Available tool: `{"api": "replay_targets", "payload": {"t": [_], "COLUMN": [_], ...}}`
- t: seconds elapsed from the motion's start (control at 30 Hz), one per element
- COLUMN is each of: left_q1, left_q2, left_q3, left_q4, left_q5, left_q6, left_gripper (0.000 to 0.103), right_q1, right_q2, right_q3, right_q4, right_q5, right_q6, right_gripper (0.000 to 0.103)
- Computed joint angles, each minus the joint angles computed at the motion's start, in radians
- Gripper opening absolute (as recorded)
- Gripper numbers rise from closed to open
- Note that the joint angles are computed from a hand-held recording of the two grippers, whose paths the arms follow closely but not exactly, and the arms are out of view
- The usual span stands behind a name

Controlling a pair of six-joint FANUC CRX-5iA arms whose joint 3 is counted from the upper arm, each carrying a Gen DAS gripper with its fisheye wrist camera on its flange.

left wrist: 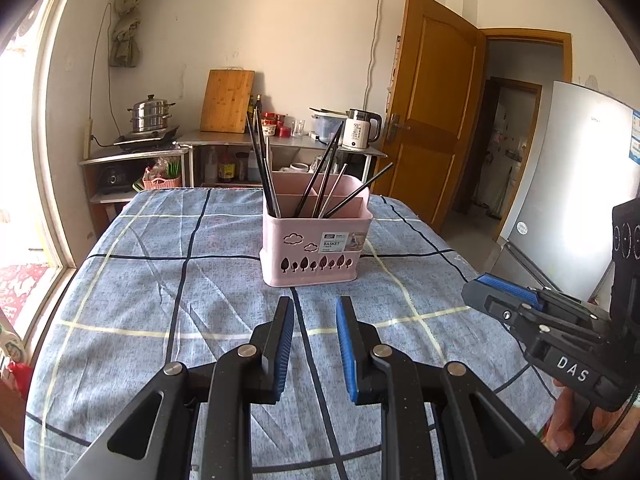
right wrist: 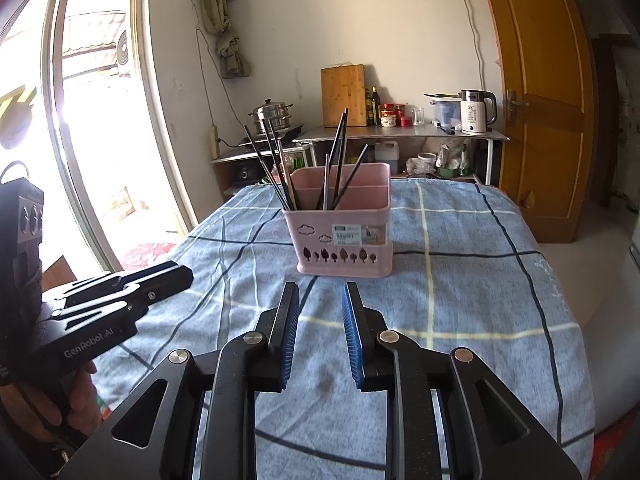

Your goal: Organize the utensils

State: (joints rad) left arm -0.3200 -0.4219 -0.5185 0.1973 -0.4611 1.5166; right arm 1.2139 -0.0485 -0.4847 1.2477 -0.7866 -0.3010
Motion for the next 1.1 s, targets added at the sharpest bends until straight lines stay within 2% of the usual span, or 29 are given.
{"api": "replay_targets", "payload": {"t": [0.17, 0.27, 0.37, 0.57, 1.1], "left_q1": [-0.020, -0.019, -0.021, -0.026, -0.025], "left_q2": [-0.037, -0.057, -0.066, -0.067, -0.068], "left_q3": [-0.025, -0.058, -0.065, -0.052, -0.078], "left_q4": [-0.056, -0.018, -0.032, -0.102, -0.091], "left_q5": [0.013, 0.036, 0.049, 0.041, 0.075], "left_q6": [0.050, 0.021, 0.029, 0.105, 0.104], "left_gripper": [0.021, 0.021, 0.021, 0.021, 0.021], "right_q1": [0.033, 0.042, 0.047, 0.051, 0.070], "right_q2": [-0.003, -0.003, -0.002, 0.001, 0.004], "right_q3": [-0.024, -0.030, -0.033, -0.034, -0.047], "right_q4": [0.015, 0.027, 0.039, 0.050, 0.072], "right_q5": [-0.038, -0.048, -0.052, -0.060, -0.099], "right_q6": [-0.028, -0.041, -0.047, -0.051, -0.087], "right_gripper": [0.023, 0.024, 0.024, 0.024, 0.024]}}
